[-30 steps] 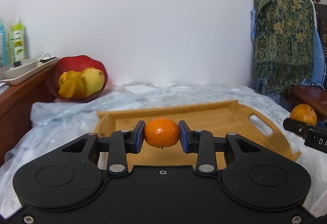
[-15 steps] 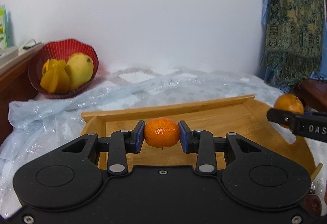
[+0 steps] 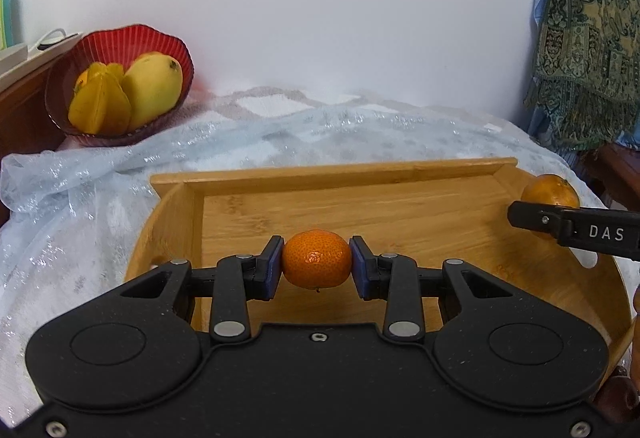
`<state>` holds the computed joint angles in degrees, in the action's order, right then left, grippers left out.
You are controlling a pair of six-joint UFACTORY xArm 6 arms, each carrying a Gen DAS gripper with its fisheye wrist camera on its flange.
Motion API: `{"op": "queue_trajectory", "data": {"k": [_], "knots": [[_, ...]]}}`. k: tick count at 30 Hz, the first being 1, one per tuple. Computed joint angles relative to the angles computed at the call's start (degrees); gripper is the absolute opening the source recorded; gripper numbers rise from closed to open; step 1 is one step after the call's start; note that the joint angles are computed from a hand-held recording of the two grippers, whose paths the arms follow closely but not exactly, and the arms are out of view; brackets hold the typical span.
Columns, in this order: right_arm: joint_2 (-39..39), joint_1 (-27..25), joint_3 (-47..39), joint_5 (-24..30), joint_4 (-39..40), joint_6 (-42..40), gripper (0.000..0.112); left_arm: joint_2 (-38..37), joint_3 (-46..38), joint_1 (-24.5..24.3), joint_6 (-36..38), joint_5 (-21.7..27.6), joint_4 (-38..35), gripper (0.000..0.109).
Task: Organize fruits
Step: 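Carry the tangerine and the large orange over the wooden tray with both grippers, then lower both fruits onto the tray and open both grippers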
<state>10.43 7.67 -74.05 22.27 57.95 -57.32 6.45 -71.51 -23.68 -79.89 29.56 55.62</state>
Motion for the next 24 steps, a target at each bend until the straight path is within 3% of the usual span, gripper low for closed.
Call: {"op": "queue_trajectory", "data": {"k": [24], "knots": [[1.4,-0.8,-1.2,3.6,-8.5,8.3,0.056,0.6,0.1,-0.4,3.3,-0.1,-3.5,0.034]]}}
